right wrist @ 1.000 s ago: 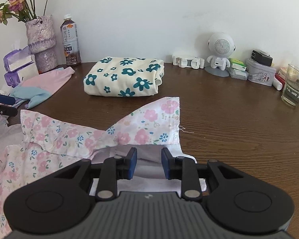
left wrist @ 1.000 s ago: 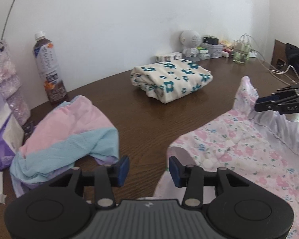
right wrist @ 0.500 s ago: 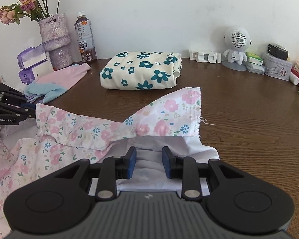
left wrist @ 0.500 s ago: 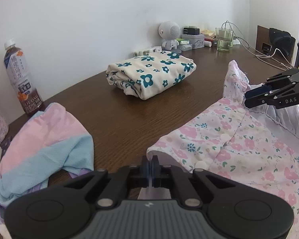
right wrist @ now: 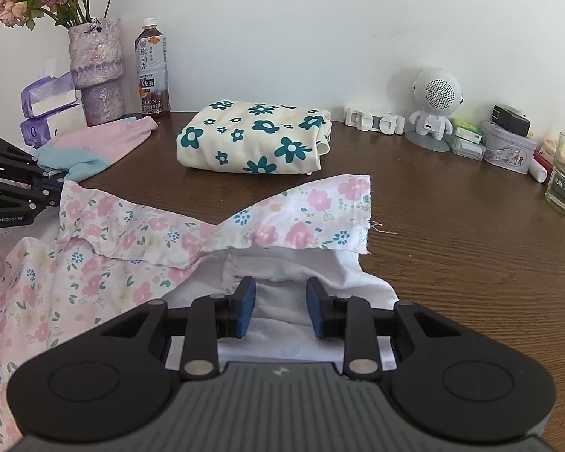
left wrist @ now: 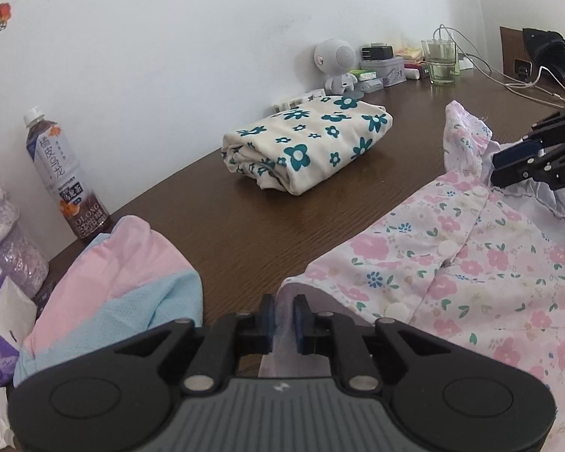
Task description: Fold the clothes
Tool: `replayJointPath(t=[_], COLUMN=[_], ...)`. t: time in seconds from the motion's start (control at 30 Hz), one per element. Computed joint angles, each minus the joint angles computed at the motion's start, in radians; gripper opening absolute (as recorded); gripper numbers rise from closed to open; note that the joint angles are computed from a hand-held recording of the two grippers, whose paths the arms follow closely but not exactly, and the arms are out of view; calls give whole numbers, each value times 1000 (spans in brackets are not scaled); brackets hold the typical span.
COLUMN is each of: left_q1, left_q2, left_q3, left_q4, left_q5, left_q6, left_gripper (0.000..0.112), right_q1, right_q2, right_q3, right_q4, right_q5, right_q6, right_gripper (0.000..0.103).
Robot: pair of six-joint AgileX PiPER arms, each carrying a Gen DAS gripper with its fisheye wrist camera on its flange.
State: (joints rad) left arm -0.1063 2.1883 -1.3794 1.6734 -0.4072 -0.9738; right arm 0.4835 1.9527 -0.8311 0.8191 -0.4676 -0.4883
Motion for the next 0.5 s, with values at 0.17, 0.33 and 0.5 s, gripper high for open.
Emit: replayJointPath(t=[0.17,0.33,0.5], left_q1=[38,76,84], left_q2=[-74,-133,-153], left_q3=[90,201,254], left_q4=[5,44,14], left_q5=[-28,-95,-100], left_q6=[-6,28,75], left_gripper=[32,32,30], right_q1=[-5,-28,-30], right_q2=[14,11,-54], right_q3=[-19,-30,9], right_q4=[29,26,-180], right_q5=[-9,17,69], right_q6=[-37,-26,135], right_gripper=[28,28,29])
